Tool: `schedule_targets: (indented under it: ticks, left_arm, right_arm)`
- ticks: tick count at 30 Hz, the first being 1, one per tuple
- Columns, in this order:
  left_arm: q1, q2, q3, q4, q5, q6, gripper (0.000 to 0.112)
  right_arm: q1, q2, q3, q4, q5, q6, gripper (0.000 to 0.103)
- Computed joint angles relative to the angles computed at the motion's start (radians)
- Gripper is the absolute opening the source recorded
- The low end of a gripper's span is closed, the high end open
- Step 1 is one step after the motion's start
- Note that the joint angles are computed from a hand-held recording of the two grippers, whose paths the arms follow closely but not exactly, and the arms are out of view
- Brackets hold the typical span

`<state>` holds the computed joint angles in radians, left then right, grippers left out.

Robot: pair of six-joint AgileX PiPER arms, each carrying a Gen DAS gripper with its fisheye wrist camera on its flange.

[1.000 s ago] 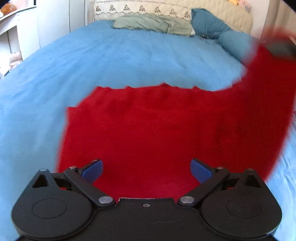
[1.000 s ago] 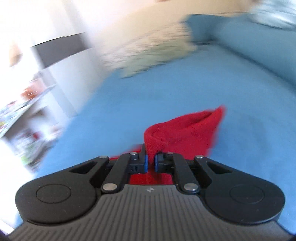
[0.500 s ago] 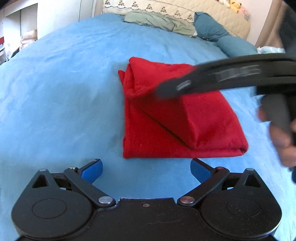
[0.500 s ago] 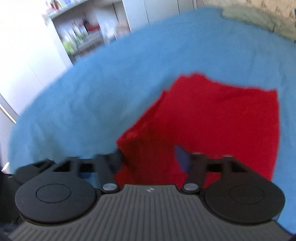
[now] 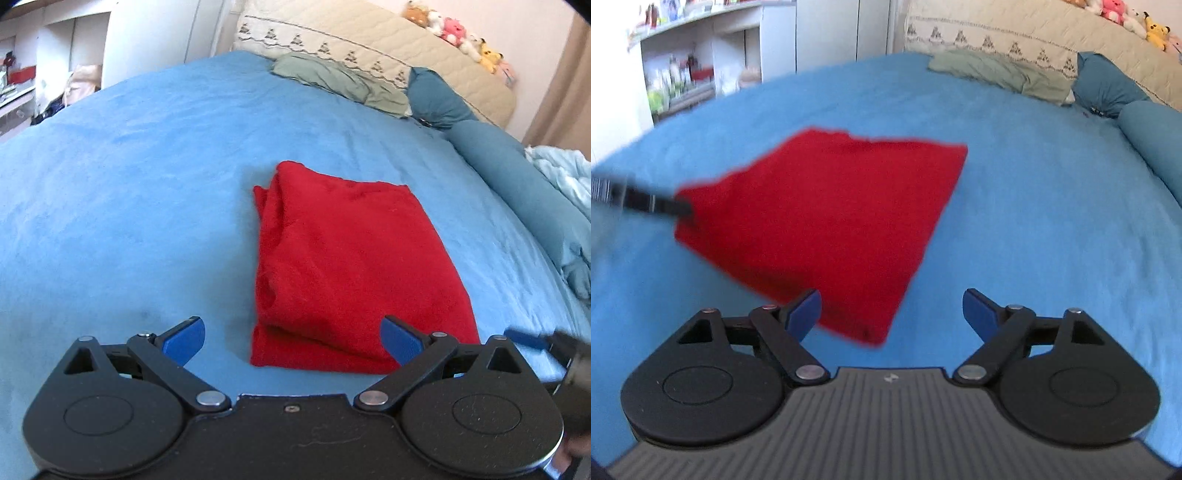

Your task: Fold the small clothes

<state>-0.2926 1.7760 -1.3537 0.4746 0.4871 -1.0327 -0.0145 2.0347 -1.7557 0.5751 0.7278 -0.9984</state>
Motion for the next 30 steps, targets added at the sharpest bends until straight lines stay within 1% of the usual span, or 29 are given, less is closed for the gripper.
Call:
schedule_targets:
  ticks: [1,2,4,5,6,7,8,9,11,12,13,14,15,17,19,20,21,23,24,25,27,28,29,30]
  left_arm:
    - [0.003,0.004,-0.007,0.000,0.003,-0.005,0.102]
    - [0.006,0.005,-0.012,-0.008,0.005,-0.001,0.102]
    - [0.009,0.000,-0.010,-0.004,0.010,-0.006,0.102]
    - [0.008,0.003,-0.017,0.003,0.018,-0.010,0.102]
    - [0.008,0.007,-0.025,0.005,0.026,-0.010,0.102]
    - [0.008,0.011,-0.032,0.005,0.033,-0.008,0.102]
    - [0.007,0.019,-0.041,0.006,0.046,-0.003,0.102]
    - [0.005,0.030,-0.051,0.009,0.063,0.000,0.102]
    - [0.001,0.064,-0.080,0.010,0.111,0.015,0.102]
    - [0.001,0.081,-0.091,0.003,0.134,0.032,0.101]
    - [0.001,0.100,-0.105,-0.005,0.160,0.052,0.100]
    - [-0.001,0.112,-0.108,-0.005,0.175,0.069,0.100]
    - [-0.006,0.114,-0.095,0.012,0.173,0.073,0.100]
    - [-0.018,0.110,-0.079,0.045,0.178,0.077,0.100]
    - [-0.020,0.107,-0.076,0.040,0.191,0.086,0.100]
    - [-0.017,0.105,-0.078,0.029,0.198,0.098,0.100]
    - [-0.016,0.101,-0.084,0.016,0.213,0.114,0.100]
    - [-0.018,0.078,-0.091,-0.016,0.254,0.160,0.095]
    - [-0.021,0.060,-0.087,-0.019,0.270,0.175,0.094]
    - [-0.024,0.040,-0.080,-0.006,0.278,0.179,0.094]
    - [-0.032,0.006,-0.084,0.017,0.289,0.193,0.095]
    - [-0.023,-0.010,-0.093,0.000,0.282,0.226,0.099]
    - [-0.010,-0.013,-0.116,-0.030,0.277,0.264,0.102]
    - [0.010,-0.006,-0.154,-0.082,0.269,0.316,0.103]
  right_arm:
    - [0.011,-0.011,0.044,-0.008,-0.051,-0.005,0.089]
    - [0.011,-0.016,0.068,-0.008,-0.073,-0.003,0.082]
    - [0.035,-0.003,0.089,-0.008,-0.122,0.054,0.076]
    - [0.043,0.002,0.090,-0.028,-0.152,0.096,0.068]
    - [0.050,-0.001,0.109,-0.047,-0.211,0.133,0.063]
    - [0.062,-0.013,0.123,-0.068,-0.272,0.201,0.061]
    - [0.055,-0.018,0.123,-0.081,-0.293,0.256,0.062]
    - [0.048,-0.010,0.102,-0.109,-0.280,0.324,0.063]
    - [0.028,0.028,0.034,-0.149,-0.200,0.386,0.063]
    - [0.022,0.036,0.026,-0.137,-0.185,0.363,0.063]
    - [0.012,0.036,0.034,-0.099,-0.178,0.304,0.063]
    - [0.002,0.036,0.040,-0.048,-0.166,0.236,0.061]
    - [-0.004,0.037,0.039,-0.026,-0.160,0.199,0.061]
    - [-0.014,0.049,0.012,-0.027,-0.127,0.176,0.062]
    - [-0.014,0.073,-0.028,-0.054,-0.087,0.207,0.063]
    - [-0.017,0.081,-0.042,-0.051,-0.069,0.196,0.063]
    - [-0.018,0.077,-0.043,-0.051,-0.060,0.181,0.063]
    - [-0.023,0.074,-0.079,-0.058,-0.008,0.123,0.064]
    - [-0.028,0.065,-0.086,-0.056,0.002,0.077,0.066]
    - [-0.039,0.058,-0.113,-0.057,0.039,0.034,0.073]
    - [-0.067,0.058,-0.182,-0.051,0.128,0.002,0.077]
    - [-0.083,0.079,-0.254,-0.040,0.187,-0.001,0.086]
    - [-0.097,0.114,-0.354,-0.031,0.263,0.020,0.103]
    - [-0.105,0.151,-0.454,-0.027,0.330,0.061,0.103]
